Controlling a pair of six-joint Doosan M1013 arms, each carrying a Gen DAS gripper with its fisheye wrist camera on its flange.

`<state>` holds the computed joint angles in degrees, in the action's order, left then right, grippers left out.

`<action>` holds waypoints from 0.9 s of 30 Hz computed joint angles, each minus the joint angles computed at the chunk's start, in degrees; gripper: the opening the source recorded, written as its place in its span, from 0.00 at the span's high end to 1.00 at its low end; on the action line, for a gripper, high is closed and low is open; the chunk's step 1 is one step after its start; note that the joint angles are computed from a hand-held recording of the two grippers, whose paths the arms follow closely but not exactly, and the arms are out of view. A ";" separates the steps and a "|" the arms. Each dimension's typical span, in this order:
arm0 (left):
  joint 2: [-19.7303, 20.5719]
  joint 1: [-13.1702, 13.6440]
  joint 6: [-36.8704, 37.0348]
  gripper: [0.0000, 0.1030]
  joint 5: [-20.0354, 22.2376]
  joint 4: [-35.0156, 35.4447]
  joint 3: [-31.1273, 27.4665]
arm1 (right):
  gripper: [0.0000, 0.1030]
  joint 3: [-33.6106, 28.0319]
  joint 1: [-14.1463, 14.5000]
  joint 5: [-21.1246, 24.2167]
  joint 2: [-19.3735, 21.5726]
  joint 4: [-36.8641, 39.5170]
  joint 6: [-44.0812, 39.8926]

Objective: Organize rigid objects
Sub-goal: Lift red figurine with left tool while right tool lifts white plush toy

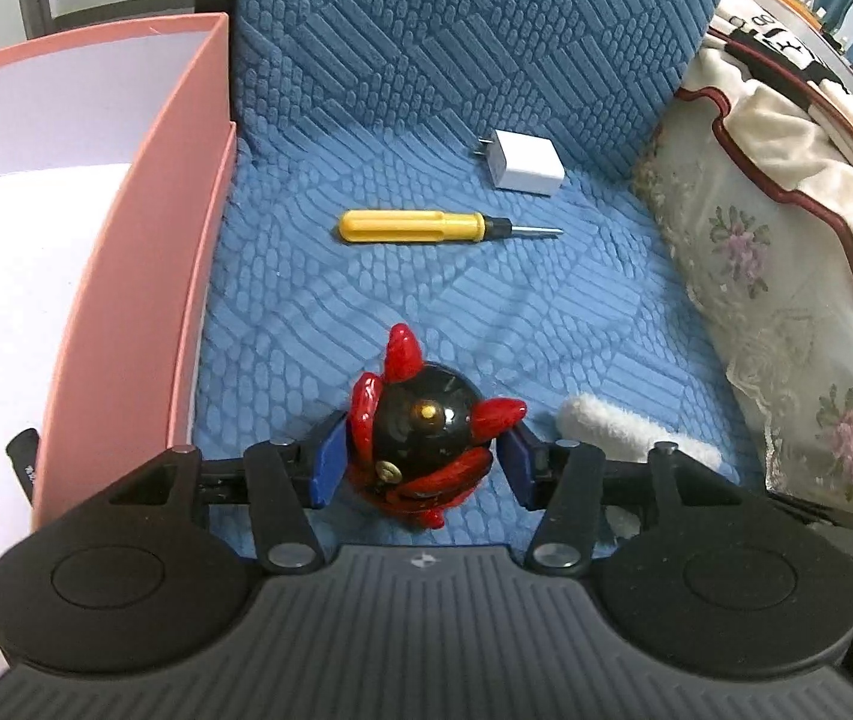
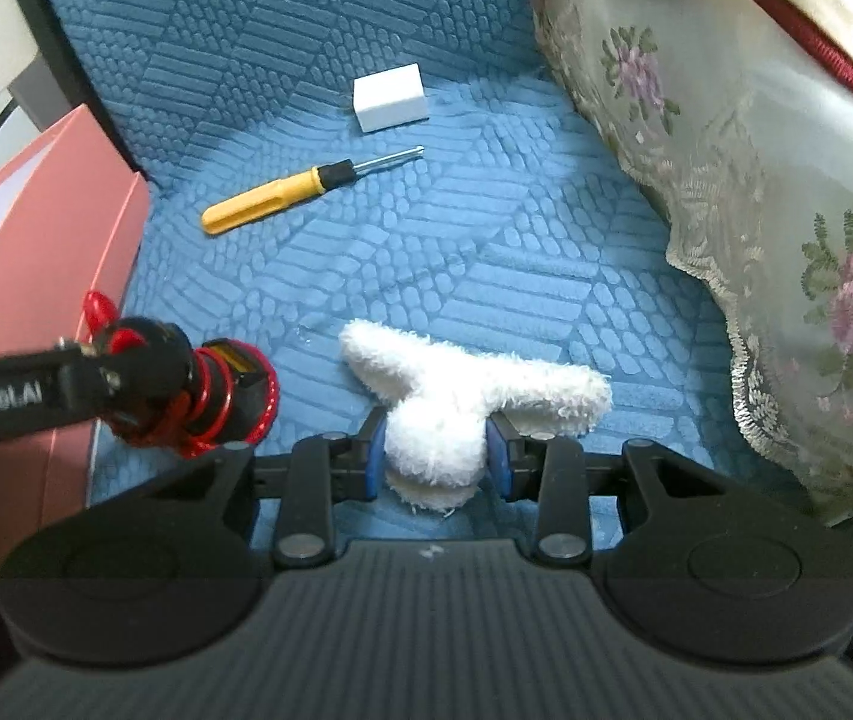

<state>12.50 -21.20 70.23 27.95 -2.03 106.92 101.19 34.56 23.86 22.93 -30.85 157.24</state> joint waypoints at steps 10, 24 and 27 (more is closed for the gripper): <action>0.44 0.86 4.53 0.30 -0.41 -3.64 -0.02 | 0.66 -0.75 0.65 2.19 0.78 -8.64 10.28; 0.76 0.71 3.88 0.40 -3.44 -3.67 0.20 | 0.66 -0.29 1.28 2.70 0.20 -12.12 11.27; -0.21 0.82 4.84 0.40 -3.61 -4.90 0.49 | 0.66 0.18 1.52 2.07 -0.35 -13.16 11.63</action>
